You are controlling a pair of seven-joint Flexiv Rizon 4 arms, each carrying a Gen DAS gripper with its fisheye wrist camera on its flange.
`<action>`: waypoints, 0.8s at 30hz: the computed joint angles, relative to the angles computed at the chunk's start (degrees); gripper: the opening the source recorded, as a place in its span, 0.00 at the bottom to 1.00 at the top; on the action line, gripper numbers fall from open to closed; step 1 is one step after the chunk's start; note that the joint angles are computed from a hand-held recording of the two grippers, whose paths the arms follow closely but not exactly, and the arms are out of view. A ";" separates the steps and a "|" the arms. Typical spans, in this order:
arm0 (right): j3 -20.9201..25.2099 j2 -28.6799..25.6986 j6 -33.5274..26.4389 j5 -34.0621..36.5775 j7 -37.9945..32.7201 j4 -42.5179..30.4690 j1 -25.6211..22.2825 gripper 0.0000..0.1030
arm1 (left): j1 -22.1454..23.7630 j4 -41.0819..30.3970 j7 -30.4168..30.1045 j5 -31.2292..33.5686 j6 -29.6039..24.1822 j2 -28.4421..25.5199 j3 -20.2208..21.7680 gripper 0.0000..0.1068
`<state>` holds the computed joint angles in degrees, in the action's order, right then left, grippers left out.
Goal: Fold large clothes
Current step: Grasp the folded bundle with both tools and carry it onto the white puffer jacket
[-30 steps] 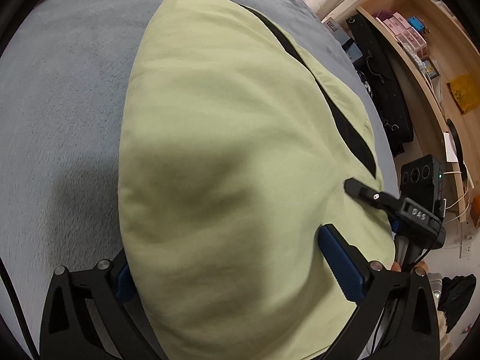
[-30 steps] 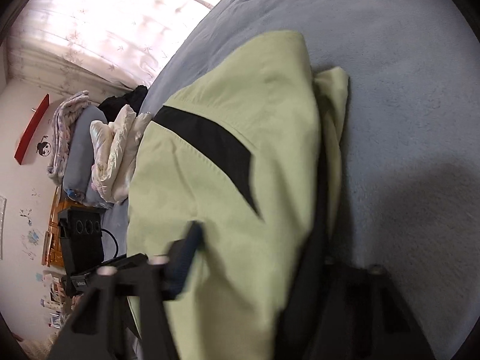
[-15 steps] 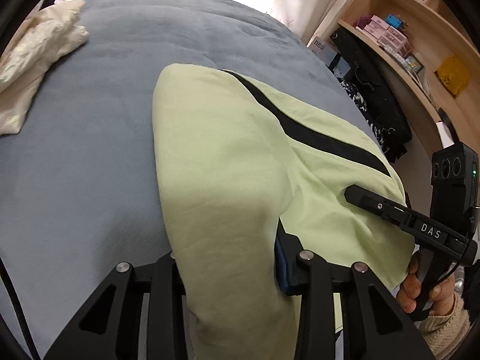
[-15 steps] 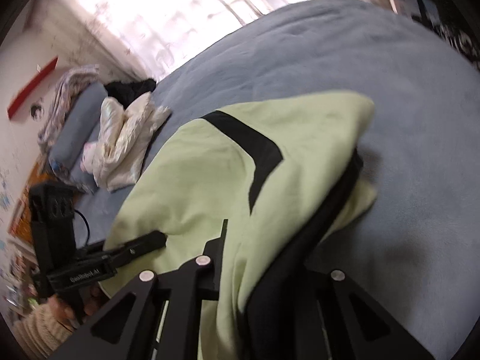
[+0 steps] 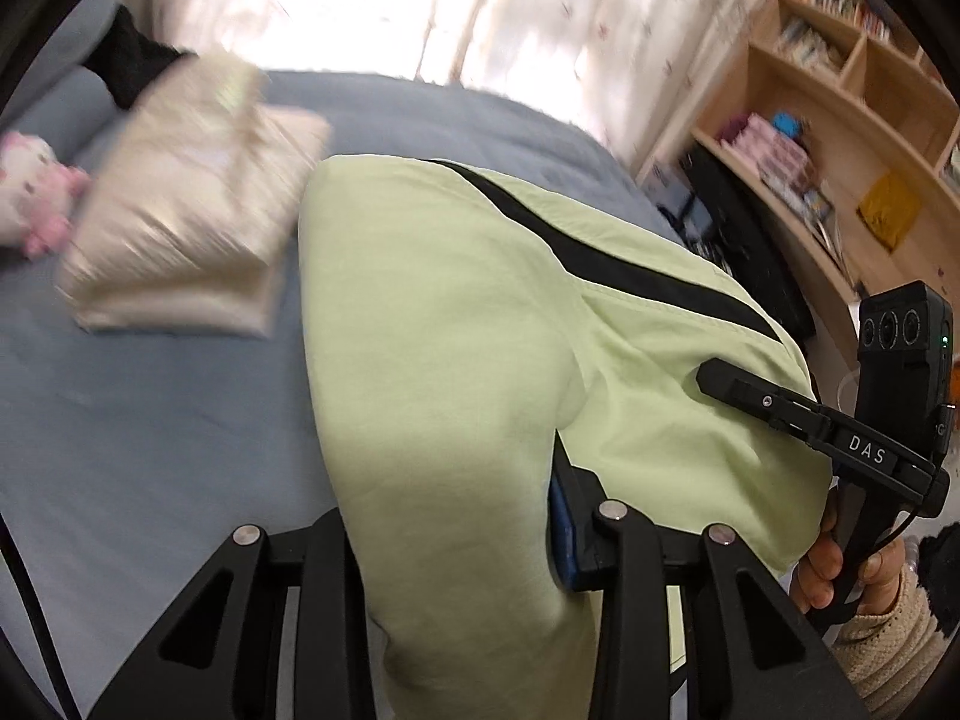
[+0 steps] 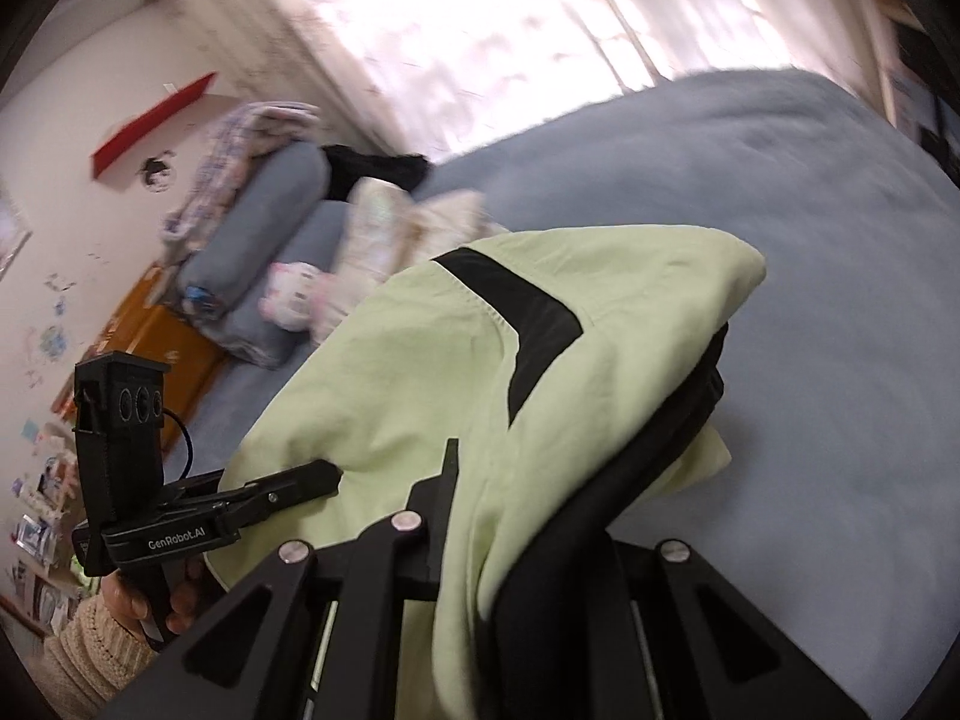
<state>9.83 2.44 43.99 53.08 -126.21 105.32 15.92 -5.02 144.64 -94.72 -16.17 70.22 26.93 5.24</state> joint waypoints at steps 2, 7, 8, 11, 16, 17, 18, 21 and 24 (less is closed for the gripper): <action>1.54 -1.36 1.79 -0.24 1.84 -3.37 2.20 0.10 | 3.89 -2.74 2.59 2.99 -5.01 3.67 2.43 0.31; 5.03 -8.72 6.33 -3.74 7.73 -15.05 7.41 0.10 | 9.65 -11.60 12.93 3.48 -10.31 2.66 8.01 0.32; 5.76 -11.08 7.85 -5.57 9.33 -18.15 8.77 0.10 | 10.46 -13.47 14.97 2.60 -10.59 1.38 8.84 0.32; 7.23 -17.80 11.81 -12.21 13.72 -26.25 12.39 0.10 | 12.27 -19.03 23.03 -1.21 -10.48 -4.19 11.36 0.32; 7.68 -31.49 14.79 -20.50 20.28 -42.08 17.54 0.10 | 15.20 -29.60 38.34 -14.68 -12.06 -17.25 15.58 0.32; 7.63 -34.15 15.23 -22.01 21.43 -44.91 18.48 0.10 | 16.36 -31.75 41.18 -17.29 -12.42 -20.40 15.79 0.32; 7.90 -36.34 15.19 -23.15 22.42 -47.27 18.94 0.10 | 17.35 -32.77 43.47 -19.37 -12.42 -22.41 15.52 0.32; 7.90 -45.48 14.29 -26.73 27.05 -56.55 20.84 0.10 | 21.73 -37.98 49.17 -26.50 -14.28 -31.91 13.67 0.33; 8.19 -52.20 10.88 -29.15 34.00 -61.77 20.98 0.11 | 25.68 -40.26 47.32 -26.28 -17.78 -38.75 11.73 0.37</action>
